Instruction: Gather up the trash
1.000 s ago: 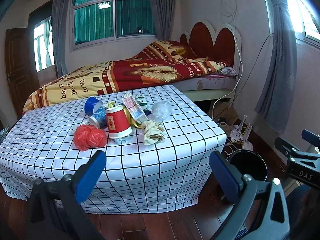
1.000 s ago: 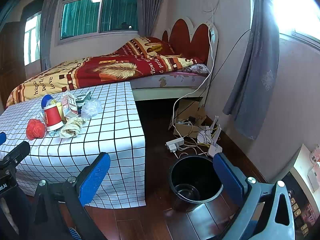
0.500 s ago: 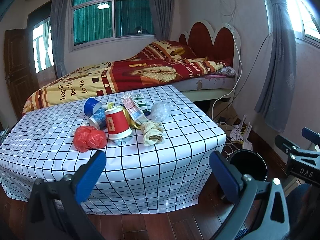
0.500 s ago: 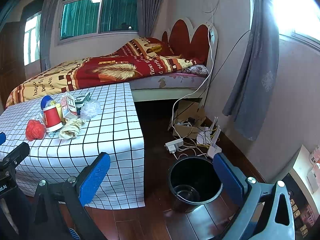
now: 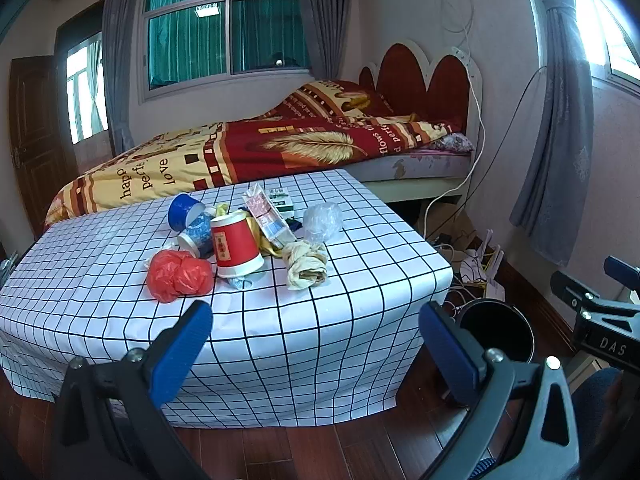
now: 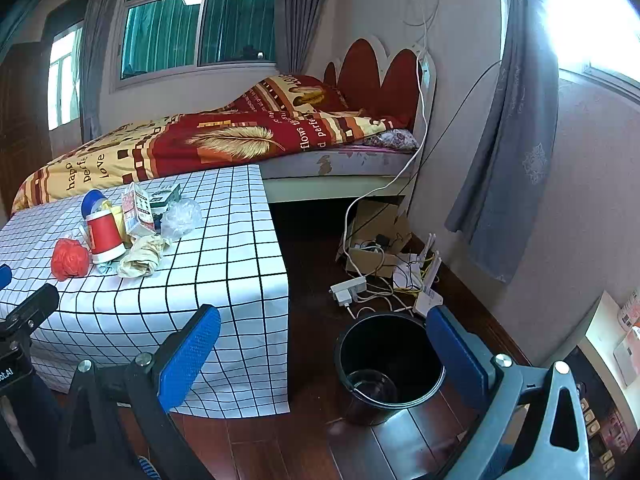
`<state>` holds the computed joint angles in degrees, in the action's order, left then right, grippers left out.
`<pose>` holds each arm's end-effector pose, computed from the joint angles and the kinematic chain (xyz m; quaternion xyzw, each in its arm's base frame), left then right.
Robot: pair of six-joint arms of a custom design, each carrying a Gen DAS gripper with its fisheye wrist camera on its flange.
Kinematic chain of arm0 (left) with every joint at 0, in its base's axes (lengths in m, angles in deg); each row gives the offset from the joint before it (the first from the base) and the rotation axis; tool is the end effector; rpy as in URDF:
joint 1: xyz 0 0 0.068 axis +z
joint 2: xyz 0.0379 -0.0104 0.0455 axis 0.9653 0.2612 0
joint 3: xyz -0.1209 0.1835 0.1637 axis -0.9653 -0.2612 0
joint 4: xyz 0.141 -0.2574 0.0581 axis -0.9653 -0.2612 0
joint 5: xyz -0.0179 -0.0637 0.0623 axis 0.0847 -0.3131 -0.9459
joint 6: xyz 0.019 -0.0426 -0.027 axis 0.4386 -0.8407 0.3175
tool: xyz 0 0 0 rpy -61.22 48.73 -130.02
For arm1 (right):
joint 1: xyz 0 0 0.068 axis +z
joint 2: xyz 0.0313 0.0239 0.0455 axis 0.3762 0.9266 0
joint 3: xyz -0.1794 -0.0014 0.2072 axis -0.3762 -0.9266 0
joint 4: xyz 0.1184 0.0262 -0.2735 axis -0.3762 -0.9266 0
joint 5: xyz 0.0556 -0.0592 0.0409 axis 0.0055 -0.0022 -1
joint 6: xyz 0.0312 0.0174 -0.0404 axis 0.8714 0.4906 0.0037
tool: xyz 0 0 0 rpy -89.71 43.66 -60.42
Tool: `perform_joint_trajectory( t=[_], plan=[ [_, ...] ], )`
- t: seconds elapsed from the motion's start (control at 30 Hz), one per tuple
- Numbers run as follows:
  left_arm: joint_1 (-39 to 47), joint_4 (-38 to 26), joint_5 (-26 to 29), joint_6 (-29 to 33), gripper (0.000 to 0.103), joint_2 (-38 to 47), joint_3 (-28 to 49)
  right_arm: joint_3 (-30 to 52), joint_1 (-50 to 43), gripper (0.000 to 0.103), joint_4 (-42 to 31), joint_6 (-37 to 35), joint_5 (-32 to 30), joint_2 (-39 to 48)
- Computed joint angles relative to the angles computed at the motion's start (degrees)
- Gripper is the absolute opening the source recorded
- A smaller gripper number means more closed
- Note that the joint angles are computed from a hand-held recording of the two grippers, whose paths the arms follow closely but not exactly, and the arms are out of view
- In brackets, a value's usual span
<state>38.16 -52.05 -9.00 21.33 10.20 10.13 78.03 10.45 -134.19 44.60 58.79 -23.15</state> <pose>0.1828 -0.1205 0.3106 0.0995 0.8638 -0.0496 0.4915 0.1236 -0.0300 0.3308 0.1081 0.8695 -0.1103 0.4692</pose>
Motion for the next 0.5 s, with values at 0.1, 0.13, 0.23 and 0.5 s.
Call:
perform_joint_trajectory(
  t=[0.1, 0.13, 0.23, 0.5],
  plan=[
    [0.0, 0.2, -0.1, 0.0, 0.103, -0.4, -0.5, 0.0, -0.1, 0.103, 0.0, 0.1, -0.2, 0.0],
    [0.2, 0.2, 0.0, 0.0, 0.103, -0.5, -0.5, 0.0, -0.1, 0.103, -0.1, 0.2, -0.3, 0.0],
    [0.5, 0.1, 0.0, -0.2, 0.103, -0.9, -1.0, -0.1, -0.4, 0.103, -0.4, 0.2, -0.4, 0.0],
    [3.9, -1.0, 2.2, -1.1, 0.103, -0.6, -1.2, -1.3, 1.4, 0.103, 0.0, 0.8, -5.0, 0.0]
  ],
)
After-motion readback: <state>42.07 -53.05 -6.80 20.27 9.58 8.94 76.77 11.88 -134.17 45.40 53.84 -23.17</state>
